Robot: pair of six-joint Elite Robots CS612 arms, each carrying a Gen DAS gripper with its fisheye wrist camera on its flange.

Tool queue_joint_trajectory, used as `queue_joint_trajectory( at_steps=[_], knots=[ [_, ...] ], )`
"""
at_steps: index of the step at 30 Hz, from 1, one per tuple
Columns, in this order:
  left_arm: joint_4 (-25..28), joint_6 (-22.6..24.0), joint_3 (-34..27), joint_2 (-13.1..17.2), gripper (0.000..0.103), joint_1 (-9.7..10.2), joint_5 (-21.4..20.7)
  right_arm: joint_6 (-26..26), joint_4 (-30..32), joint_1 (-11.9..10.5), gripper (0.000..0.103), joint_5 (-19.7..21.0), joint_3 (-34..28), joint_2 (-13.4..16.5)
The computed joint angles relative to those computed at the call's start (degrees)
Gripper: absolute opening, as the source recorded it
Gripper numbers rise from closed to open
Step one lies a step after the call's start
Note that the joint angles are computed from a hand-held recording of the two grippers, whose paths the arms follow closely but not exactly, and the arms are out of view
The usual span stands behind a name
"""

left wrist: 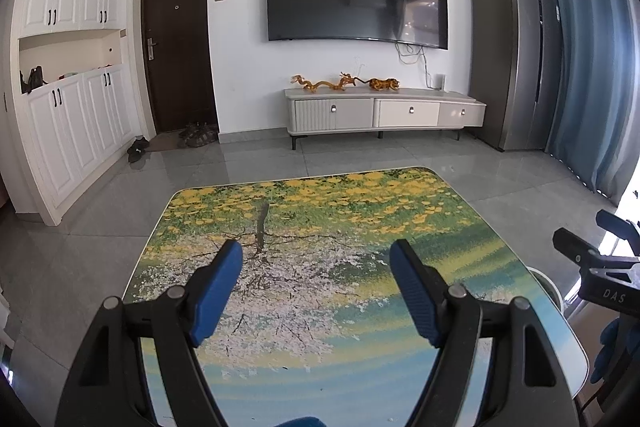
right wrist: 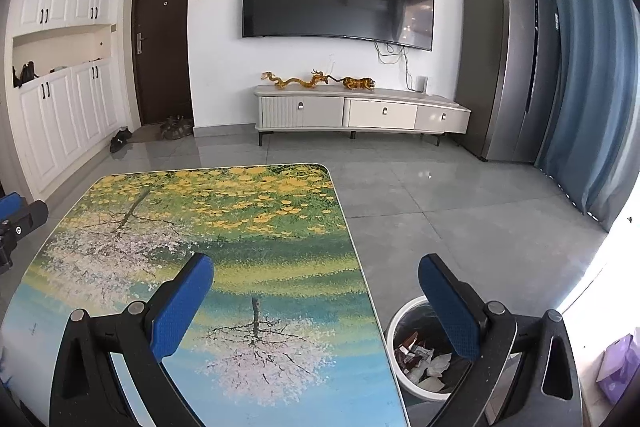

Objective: Collect trash

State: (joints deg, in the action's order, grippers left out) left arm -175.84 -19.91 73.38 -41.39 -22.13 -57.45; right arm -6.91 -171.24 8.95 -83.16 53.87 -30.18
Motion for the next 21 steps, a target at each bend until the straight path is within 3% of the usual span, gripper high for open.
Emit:
queue_joint_trajectory(
  at_steps=[21],
  knots=[
    [-0.36, -1.08, 0.16, 0.17, 0.075, -0.08, -0.37, -0.13, -2.16, -0.1, 0.103, 0.98, 0.6, -0.01]
  ],
)
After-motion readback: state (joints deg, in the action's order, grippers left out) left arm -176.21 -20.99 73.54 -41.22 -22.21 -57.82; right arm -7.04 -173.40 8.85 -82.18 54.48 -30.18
